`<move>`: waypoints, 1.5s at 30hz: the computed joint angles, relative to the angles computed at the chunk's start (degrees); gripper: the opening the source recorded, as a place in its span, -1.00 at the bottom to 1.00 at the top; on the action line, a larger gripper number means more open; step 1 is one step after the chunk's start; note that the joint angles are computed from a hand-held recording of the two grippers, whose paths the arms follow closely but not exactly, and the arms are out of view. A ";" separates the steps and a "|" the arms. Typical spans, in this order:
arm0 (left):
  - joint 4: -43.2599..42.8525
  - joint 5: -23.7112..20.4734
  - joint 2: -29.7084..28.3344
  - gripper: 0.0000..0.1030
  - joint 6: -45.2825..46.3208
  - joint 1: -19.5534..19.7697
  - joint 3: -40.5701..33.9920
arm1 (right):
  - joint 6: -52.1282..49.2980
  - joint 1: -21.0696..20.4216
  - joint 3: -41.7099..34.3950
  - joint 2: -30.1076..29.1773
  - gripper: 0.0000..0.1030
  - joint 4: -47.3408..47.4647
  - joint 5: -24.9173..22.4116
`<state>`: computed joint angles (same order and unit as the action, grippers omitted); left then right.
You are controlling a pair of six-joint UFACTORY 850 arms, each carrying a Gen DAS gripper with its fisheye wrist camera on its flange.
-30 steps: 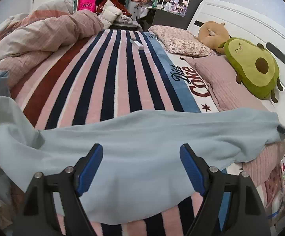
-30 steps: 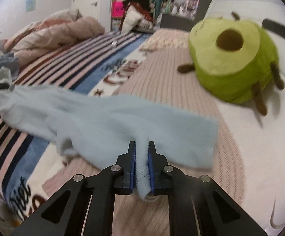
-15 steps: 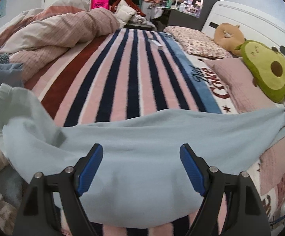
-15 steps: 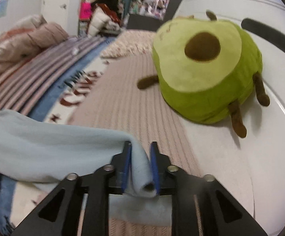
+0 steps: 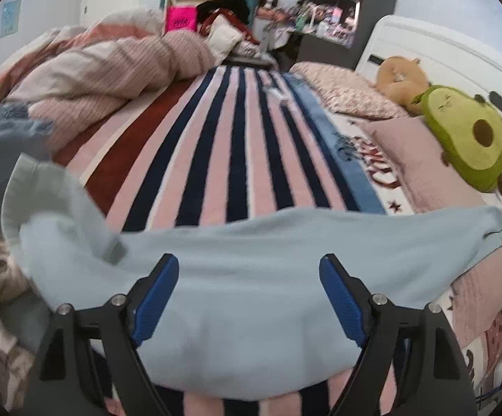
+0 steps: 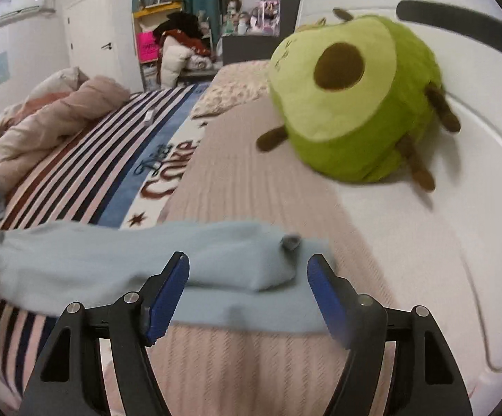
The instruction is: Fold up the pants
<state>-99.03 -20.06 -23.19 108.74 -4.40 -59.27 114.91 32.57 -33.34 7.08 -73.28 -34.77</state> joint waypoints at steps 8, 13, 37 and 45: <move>1.60 1.33 1.18 0.56 -1.59 2.48 4.62 | 5.21 -1.94 -0.28 -4.62 0.31 -8.38 -0.05; 0.39 1.16 0.50 0.56 -1.44 3.62 5.41 | 2.98 -5.47 -2.37 -7.43 -0.74 -9.94 4.53; 16.04 -10.26 -11.61 0.56 -1.80 -2.39 -12.81 | -3.05 1.00 -23.35 -24.65 0.17 -21.36 16.44; 27.89 -13.06 -20.99 0.55 -5.39 -4.67 -23.31 | 27.83 -2.40 -46.38 -49.74 0.17 -69.34 40.11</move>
